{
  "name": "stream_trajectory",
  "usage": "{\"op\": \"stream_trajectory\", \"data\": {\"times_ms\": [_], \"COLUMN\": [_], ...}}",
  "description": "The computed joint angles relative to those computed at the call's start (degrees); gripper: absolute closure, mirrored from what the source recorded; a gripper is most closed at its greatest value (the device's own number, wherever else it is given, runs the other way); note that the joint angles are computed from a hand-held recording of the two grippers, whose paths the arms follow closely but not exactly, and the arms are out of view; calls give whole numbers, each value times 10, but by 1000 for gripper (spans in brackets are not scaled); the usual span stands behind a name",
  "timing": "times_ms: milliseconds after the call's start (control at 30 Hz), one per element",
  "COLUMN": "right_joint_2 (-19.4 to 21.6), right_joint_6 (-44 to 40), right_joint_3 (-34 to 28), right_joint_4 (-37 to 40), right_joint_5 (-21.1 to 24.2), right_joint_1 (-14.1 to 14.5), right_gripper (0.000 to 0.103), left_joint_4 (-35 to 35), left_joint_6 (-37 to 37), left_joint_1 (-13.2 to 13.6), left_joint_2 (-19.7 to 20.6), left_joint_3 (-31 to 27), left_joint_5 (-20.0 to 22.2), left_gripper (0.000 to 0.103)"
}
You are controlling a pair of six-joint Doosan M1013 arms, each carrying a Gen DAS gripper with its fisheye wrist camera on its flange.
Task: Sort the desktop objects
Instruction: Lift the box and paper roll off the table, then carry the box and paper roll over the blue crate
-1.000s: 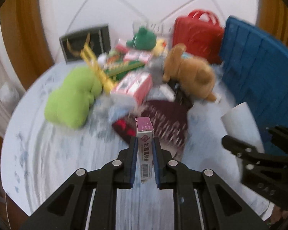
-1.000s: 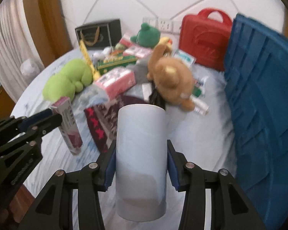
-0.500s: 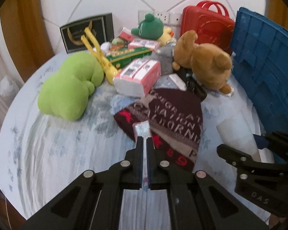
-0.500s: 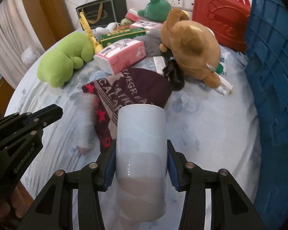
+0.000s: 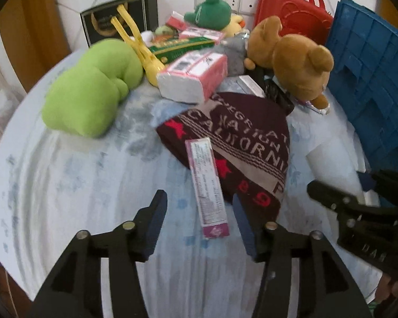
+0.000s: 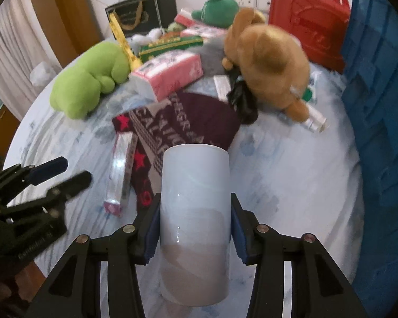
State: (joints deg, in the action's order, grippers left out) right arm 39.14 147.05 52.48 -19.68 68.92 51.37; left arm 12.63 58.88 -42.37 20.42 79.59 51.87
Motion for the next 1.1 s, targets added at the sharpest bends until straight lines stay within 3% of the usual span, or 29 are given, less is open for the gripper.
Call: {"op": "stream_trajectory", "data": {"times_ms": [200,233,267,500,700,867,1100], "right_joint_2": [4,5,6,-1,-23,-52,-98], "right_joint_6": [-12,-15,-18,-13,33,90,145], "right_joint_3": [12,14,16,18,2,-10,-10], "right_joint_4": [14,17,19,-2,-100,-220,-357], "right_joint_5": [-7,-9,-10,-25,-18,25,130], "right_joint_1": [-9,-11,-13,-11,13,49,94], "right_gripper": [57,57,57,57,57,57,57], "left_joint_4": [-9,-11,-9,40,125,174,178], "left_joint_6": [4,0,-10,-42,-68,-77,-58], "left_joint_1": [7,7,6,-9,-35,-60,-97], "left_joint_2": [34,37,40,13,-32,-71,-91], "left_joint_3": [-12,-12,-12,-5,-8,-7,-32], "left_joint_5": [6,5,10,-2,-40,-90,-149], "left_gripper": [52,68,74,75,75,75,75]}}
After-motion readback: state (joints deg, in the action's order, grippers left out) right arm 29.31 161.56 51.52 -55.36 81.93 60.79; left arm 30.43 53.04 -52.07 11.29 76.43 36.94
